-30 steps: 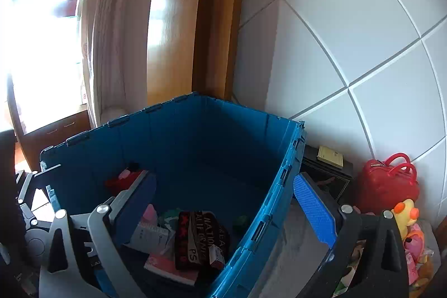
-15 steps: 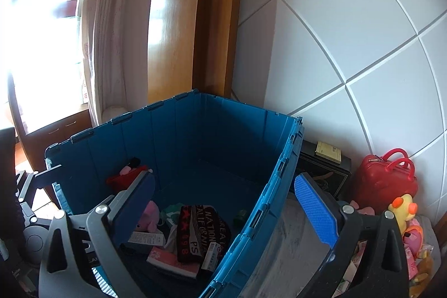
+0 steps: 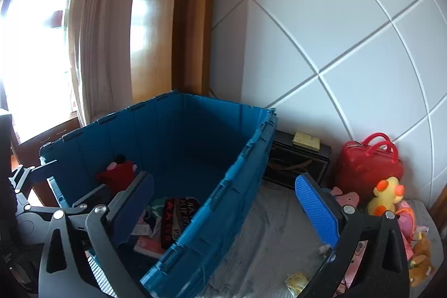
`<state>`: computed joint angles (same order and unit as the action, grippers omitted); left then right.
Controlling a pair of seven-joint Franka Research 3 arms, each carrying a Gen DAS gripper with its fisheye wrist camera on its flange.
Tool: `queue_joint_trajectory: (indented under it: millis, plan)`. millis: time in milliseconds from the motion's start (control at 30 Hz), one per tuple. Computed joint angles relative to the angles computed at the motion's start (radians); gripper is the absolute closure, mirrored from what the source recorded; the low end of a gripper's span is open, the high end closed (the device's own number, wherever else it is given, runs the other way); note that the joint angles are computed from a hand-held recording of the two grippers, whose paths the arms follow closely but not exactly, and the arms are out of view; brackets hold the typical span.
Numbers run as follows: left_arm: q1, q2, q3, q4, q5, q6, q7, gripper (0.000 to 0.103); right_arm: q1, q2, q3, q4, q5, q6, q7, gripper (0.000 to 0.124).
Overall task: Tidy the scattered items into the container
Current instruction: 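Move both tools back from the crate toward the pile, then grasp the clear floss-pick tray with the left tool while the right tool reaches the white wipes pack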
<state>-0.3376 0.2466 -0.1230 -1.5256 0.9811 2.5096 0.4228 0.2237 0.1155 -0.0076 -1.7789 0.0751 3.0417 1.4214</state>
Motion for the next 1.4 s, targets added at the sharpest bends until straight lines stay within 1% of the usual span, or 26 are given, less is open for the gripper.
queue_joint_trajectory:
  millis: [33,133,267,367,467,533,633,733,833,867,967,1033,1133,1233,1333,1400]
  plan:
    - [-0.010,0.010,-0.006,0.014,0.010,0.004,0.005,0.001,0.007,-0.023,-0.029,-0.031,-0.042,0.005,0.052,0.021]
    - [-0.047,0.043,-0.019,0.059,0.027,0.022,0.030,0.001,-0.031,-0.091,-0.055,-0.129,-0.090,0.043,0.124,0.021]
    - [-0.107,0.107,-0.027,0.138,0.017,0.043,0.084,0.001,-0.134,-0.172,-0.052,-0.243,-0.190,0.069,0.239,0.021]
    - [-0.152,0.166,-0.031,0.201,-0.027,0.054,0.142,0.001,-0.201,-0.218,-0.049,-0.311,-0.172,0.071,0.232,0.021]
    - [-0.193,0.236,-0.040,0.262,-0.102,0.049,0.218,0.001,-0.261,-0.245,-0.046,-0.366,-0.146,0.057,0.204,0.021]
    - [-0.215,0.289,-0.053,0.300,-0.164,0.027,0.287,0.001,-0.274,-0.250,-0.061,-0.393,-0.095,0.032,0.152,0.021]
    - [-0.252,0.364,-0.055,0.347,-0.245,-0.037,0.358,0.001,-0.275,-0.243,-0.093,-0.429,0.004,-0.005,0.052,0.021]
    - [-0.279,0.427,-0.048,0.375,-0.330,-0.118,0.402,0.001,-0.273,-0.225,-0.116,-0.464,0.103,-0.061,-0.044,0.021]
    - [-0.302,0.469,-0.034,0.375,-0.386,-0.190,0.415,0.001,-0.259,-0.191,-0.139,-0.491,0.257,-0.124,-0.186,0.021]
    - [-0.307,0.475,-0.031,0.363,-0.399,-0.205,0.411,0.001,-0.260,-0.175,-0.141,-0.494,0.306,-0.149,-0.232,0.021]
    - [-0.308,0.515,-0.038,0.371,-0.446,-0.246,0.424,0.001,-0.283,-0.129,-0.135,-0.498,0.381,-0.219,-0.291,0.021]
    - [-0.316,0.541,-0.034,0.383,-0.460,-0.261,0.426,0.002,-0.299,-0.106,-0.129,-0.493,0.428,-0.258,-0.332,0.021]
    - [-0.317,0.571,-0.035,0.401,-0.485,-0.271,0.433,0.006,-0.320,-0.082,-0.120,-0.478,0.502,-0.321,-0.409,0.021]
    - [-0.319,0.611,-0.038,0.451,-0.513,-0.293,0.457,0.009,-0.330,-0.078,-0.110,-0.470,0.538,-0.360,-0.477,0.021]
    - [-0.324,0.657,-0.037,0.513,-0.539,-0.316,0.479,0.011,-0.330,-0.070,-0.106,-0.461,0.522,-0.381,-0.491,0.021]
    - [-0.325,0.681,-0.035,0.548,-0.558,-0.336,0.488,0.012,-0.331,-0.062,-0.105,-0.451,0.514,-0.389,-0.495,0.025]
